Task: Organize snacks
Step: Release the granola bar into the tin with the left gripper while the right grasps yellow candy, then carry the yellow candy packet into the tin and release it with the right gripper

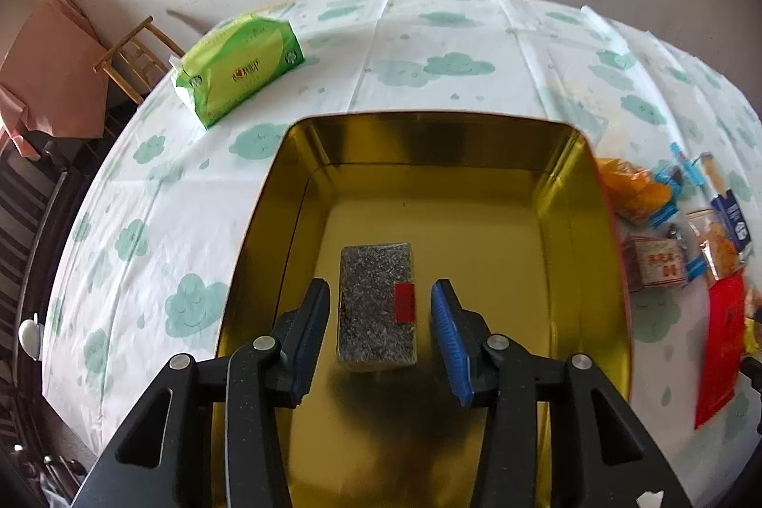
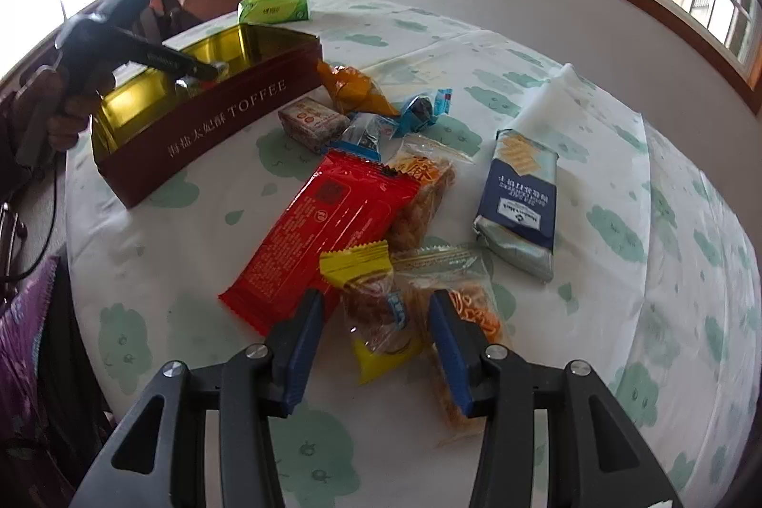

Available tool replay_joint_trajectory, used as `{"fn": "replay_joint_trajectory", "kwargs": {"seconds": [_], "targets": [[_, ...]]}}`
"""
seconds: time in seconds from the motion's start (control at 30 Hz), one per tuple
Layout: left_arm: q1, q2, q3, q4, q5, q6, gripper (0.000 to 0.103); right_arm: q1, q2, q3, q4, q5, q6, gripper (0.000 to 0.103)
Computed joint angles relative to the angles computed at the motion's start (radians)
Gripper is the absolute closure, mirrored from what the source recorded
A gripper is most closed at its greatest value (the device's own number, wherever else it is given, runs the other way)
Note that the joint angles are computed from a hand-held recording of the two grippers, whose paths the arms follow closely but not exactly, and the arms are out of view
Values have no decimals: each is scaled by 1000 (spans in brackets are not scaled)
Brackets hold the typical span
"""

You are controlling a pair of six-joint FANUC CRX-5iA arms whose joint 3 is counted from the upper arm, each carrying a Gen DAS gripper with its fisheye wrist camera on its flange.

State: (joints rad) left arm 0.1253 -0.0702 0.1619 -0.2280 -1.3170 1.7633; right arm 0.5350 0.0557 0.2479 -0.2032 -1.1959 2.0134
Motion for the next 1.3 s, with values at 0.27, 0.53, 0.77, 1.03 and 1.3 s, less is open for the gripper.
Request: {"fn": "replay_joint_trajectory", "kwargs": {"seconds": [0.27, 0.53, 0.77, 1.03, 1.3], "targets": [[-33, -87, -51, 16, 40, 21, 51, -32, 84, 125, -44, -124, 71, 66], [-73, -149, -79, 57, 45, 23, 47, -15, 118, 180, -11, -199, 114, 67], [-104, -161, -81, 66, 33, 19, 45, 47, 81, 96, 78, -130, 137, 71], [-120, -194, -97, 63, 30, 27, 45, 45, 36, 53, 58, -117, 93, 80], [-112, -233, -131, 88, 41, 31, 45, -51, -15, 69, -139, -83, -48, 80]]}}
